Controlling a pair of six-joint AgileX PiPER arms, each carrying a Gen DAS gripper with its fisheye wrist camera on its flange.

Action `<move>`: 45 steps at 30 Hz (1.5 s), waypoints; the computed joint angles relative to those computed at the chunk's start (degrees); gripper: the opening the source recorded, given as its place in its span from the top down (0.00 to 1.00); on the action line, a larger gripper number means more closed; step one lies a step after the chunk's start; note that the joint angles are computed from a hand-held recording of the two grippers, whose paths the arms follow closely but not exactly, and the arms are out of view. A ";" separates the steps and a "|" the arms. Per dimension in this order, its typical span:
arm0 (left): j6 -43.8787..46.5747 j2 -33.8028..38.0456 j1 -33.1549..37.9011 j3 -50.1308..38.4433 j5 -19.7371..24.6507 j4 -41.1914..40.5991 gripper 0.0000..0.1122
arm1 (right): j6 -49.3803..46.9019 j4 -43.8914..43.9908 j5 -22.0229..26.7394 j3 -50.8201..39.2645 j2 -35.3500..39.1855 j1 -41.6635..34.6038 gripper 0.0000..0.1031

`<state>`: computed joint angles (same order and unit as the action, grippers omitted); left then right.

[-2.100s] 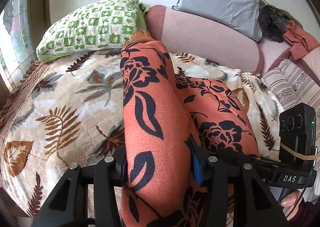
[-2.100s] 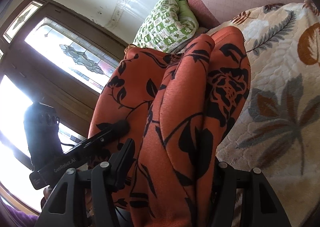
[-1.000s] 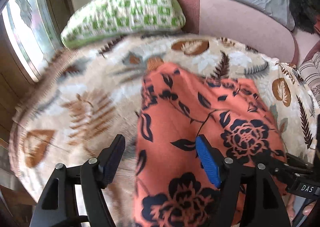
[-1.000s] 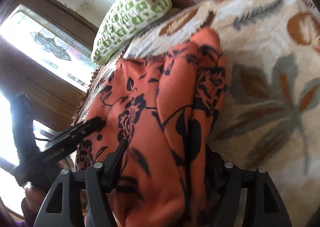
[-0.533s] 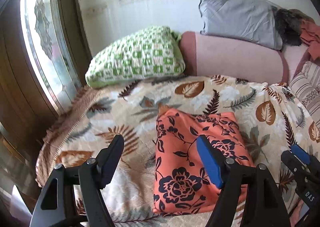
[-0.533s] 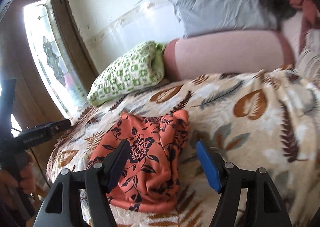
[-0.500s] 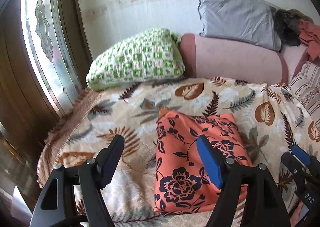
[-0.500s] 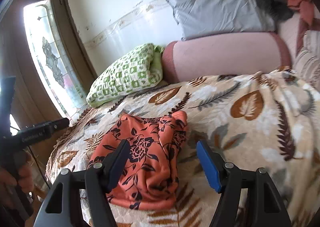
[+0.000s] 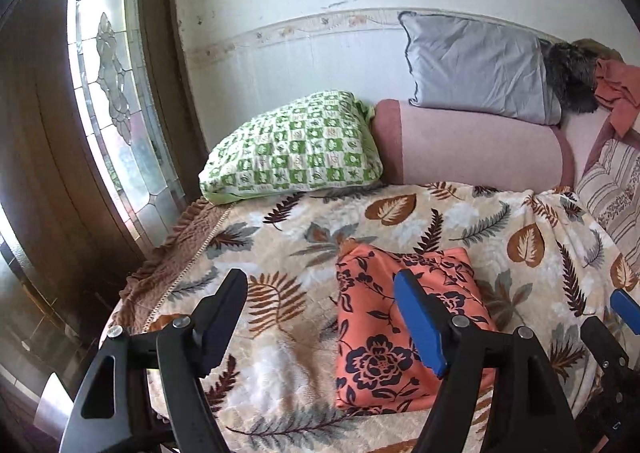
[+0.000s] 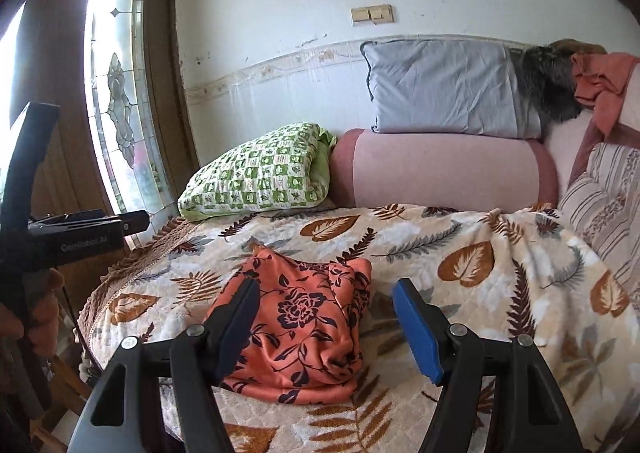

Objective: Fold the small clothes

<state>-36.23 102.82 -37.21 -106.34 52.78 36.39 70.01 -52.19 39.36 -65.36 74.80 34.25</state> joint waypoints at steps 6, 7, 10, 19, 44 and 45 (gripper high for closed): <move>-3.81 -3.65 0.49 3.52 -0.19 4.25 0.21 | 0.73 -1.26 6.18 -4.38 1.10 4.22 0.30; -6.13 -4.72 -0.04 5.28 -0.68 7.21 0.21 | 0.71 -1.36 7.15 -5.16 1.44 4.82 0.29; -8.66 -7.14 -0.79 8.38 -1.43 12.12 0.19 | 0.32 -0.73 8.71 -7.22 2.20 5.91 0.30; -6.87 -9.58 1.00 9.53 -2.70 8.41 0.19 | -0.58 -0.61 12.78 -11.52 4.27 9.02 0.29; -5.61 -10.04 3.48 11.21 -3.09 4.83 0.19 | -8.92 7.91 13.67 -22.96 13.23 7.59 0.29; -5.62 -10.17 3.60 11.42 -3.23 4.72 0.19 | -8.75 7.90 13.67 -22.75 13.29 7.72 0.29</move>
